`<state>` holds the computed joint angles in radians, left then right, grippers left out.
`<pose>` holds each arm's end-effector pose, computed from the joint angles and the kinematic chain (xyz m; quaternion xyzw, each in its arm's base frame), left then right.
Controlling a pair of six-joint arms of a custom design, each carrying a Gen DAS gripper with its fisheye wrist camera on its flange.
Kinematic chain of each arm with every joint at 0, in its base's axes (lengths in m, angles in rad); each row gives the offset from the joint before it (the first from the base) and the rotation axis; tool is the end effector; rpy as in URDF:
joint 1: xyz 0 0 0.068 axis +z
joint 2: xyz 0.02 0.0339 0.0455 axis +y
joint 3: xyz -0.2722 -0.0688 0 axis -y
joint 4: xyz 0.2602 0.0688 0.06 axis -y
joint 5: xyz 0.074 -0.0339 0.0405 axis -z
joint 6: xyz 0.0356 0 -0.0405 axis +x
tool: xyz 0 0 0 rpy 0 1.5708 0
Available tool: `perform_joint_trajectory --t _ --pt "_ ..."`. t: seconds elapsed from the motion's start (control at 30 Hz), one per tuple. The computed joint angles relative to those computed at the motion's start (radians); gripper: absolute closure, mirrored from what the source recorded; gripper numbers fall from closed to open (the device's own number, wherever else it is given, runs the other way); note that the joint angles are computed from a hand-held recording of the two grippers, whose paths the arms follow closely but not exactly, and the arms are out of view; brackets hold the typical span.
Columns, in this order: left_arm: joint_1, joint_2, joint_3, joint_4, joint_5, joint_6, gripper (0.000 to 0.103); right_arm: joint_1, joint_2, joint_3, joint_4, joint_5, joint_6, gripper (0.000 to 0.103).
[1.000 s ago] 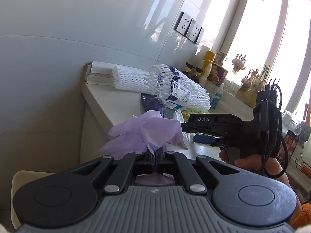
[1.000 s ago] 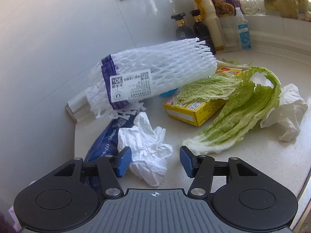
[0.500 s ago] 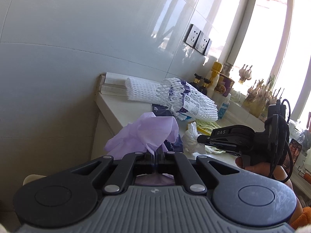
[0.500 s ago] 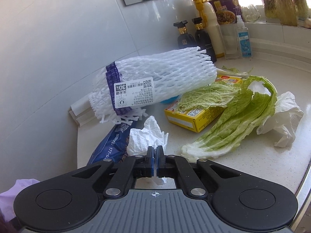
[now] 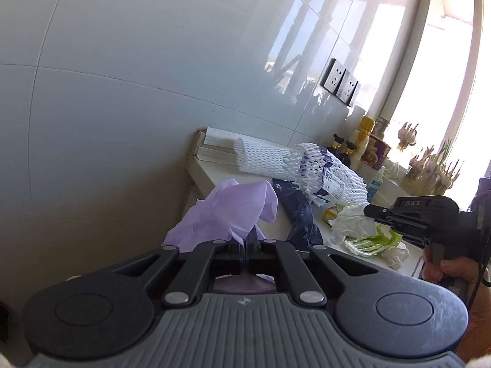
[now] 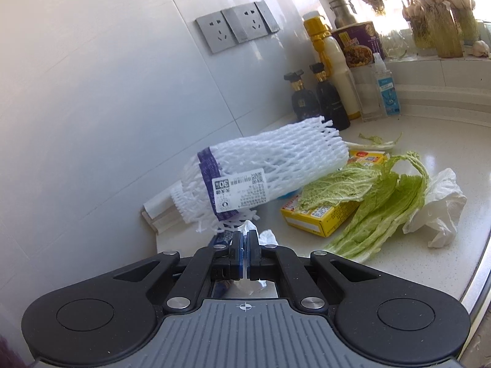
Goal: Collect trash
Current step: 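Carry the purple glove and white tissue with both grippers over the wastebasket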
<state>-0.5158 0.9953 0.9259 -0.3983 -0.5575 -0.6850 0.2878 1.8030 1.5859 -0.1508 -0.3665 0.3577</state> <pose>0.2082 -0.0964 0.3367 -0.2129 0.8037 -0.0913 0.5481 0.4276 0.1399 0.3424 -0.0747 0.8138 0.3190 0.4800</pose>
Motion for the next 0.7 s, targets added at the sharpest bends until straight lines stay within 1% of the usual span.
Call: perform_joint_trajectory --t 0.17,0.3,0.5,0.6,0.7 --pt "0.029 -0.039 -0.012 -0.028 0.008 -0.005 0.102 -0.005 -0.049 -0.029 0.034 -0.038 0.019 0.102" --pt "0.059 -0.063 -0.019 -0.057 0.024 0.012 0.102 -0.004 -0.083 -0.043 0.036 -0.106 0.029 0.102" --pt "0.118 -0.093 -0.034 -0.109 0.069 0.030 0.102 0.046 -0.126 -0.062 0.008 -0.203 -0.019 0.102" --pt "0.150 -0.107 -0.052 -0.129 0.098 0.042 0.102 0.083 -0.130 -0.059 -0.028 -0.230 -0.057 0.102" --pt "0.198 -0.113 -0.077 -0.145 0.144 0.039 0.102 0.124 -0.129 -0.066 -0.061 -0.230 -0.086 0.102"
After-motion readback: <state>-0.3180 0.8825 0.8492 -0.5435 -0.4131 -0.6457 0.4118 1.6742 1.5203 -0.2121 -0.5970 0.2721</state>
